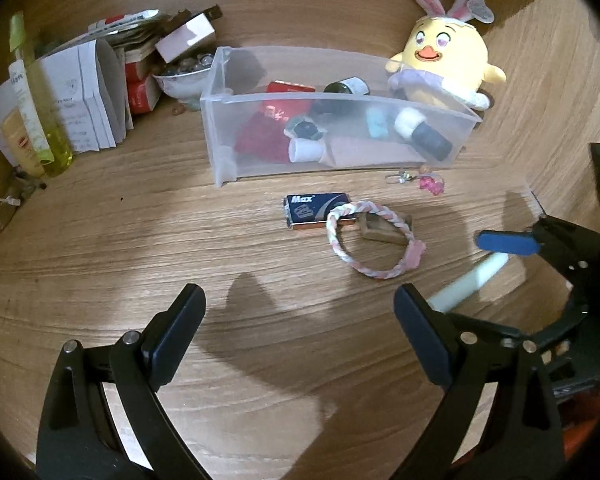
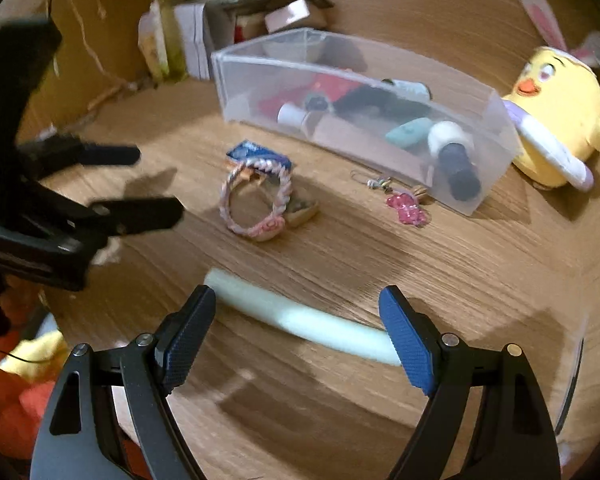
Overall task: Organize objects
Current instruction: 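Move both tools toward the pale green stick and the braided bracelet, then grasp the pale green stick with the right tool while the left tool grasps the braided bracelet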
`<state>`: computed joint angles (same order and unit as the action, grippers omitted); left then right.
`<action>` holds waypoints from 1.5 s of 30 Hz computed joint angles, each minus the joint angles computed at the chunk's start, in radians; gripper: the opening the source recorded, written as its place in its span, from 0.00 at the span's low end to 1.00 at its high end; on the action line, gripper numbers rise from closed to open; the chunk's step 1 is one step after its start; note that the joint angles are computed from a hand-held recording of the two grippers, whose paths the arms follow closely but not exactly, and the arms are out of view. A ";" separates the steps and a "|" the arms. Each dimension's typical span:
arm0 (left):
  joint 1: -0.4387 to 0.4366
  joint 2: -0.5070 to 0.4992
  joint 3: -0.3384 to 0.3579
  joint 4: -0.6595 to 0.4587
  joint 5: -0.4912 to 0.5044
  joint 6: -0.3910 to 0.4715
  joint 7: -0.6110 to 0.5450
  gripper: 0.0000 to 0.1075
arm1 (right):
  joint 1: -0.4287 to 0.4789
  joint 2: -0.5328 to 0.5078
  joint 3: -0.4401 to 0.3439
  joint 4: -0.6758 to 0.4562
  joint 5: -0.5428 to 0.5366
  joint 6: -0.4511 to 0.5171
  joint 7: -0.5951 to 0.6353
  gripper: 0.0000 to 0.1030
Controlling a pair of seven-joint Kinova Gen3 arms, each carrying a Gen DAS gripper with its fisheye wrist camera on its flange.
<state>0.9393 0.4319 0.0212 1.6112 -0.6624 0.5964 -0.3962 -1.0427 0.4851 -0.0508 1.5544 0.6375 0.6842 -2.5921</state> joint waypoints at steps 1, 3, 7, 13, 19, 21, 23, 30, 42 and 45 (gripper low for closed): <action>0.007 0.000 -0.003 -0.001 -0.011 -0.005 0.002 0.89 | 0.004 0.005 -0.002 -0.003 -0.003 0.002 0.005 0.78; 0.012 0.005 0.000 -0.013 -0.019 -0.003 -0.007 0.89 | 0.016 -0.003 0.002 0.020 -0.008 -0.039 -0.014 0.73; 0.016 0.030 0.014 -0.057 -0.024 -0.004 -0.062 0.89 | 0.008 -0.032 0.025 0.066 0.010 -0.068 -0.073 0.43; -0.006 0.090 0.050 -0.157 0.054 0.032 -0.211 0.77 | -0.020 -0.078 0.036 0.141 0.084 -0.053 -0.191 0.16; -0.014 0.121 0.039 -0.225 0.156 0.044 -0.315 0.74 | -0.008 -0.119 -0.002 0.203 0.150 -0.012 -0.313 0.14; -0.005 0.123 0.025 -0.240 0.163 0.046 -0.327 0.74 | 0.004 -0.126 -0.016 0.212 0.162 0.003 -0.341 0.14; -0.015 0.127 0.030 -0.258 0.180 0.040 -0.356 0.73 | 0.022 -0.127 -0.029 0.212 0.166 0.003 -0.357 0.14; -0.092 0.171 0.098 -0.346 0.327 0.067 -0.526 0.47 | 0.053 -0.109 -0.041 0.196 0.183 -0.026 -0.377 0.14; -0.099 0.198 0.098 -0.391 0.449 0.090 -0.652 0.38 | 0.071 -0.098 -0.026 0.173 0.170 -0.046 -0.325 0.14; -0.084 0.225 0.086 -0.435 0.452 0.131 -0.654 0.38 | 0.075 -0.096 -0.025 0.167 0.159 -0.049 -0.311 0.14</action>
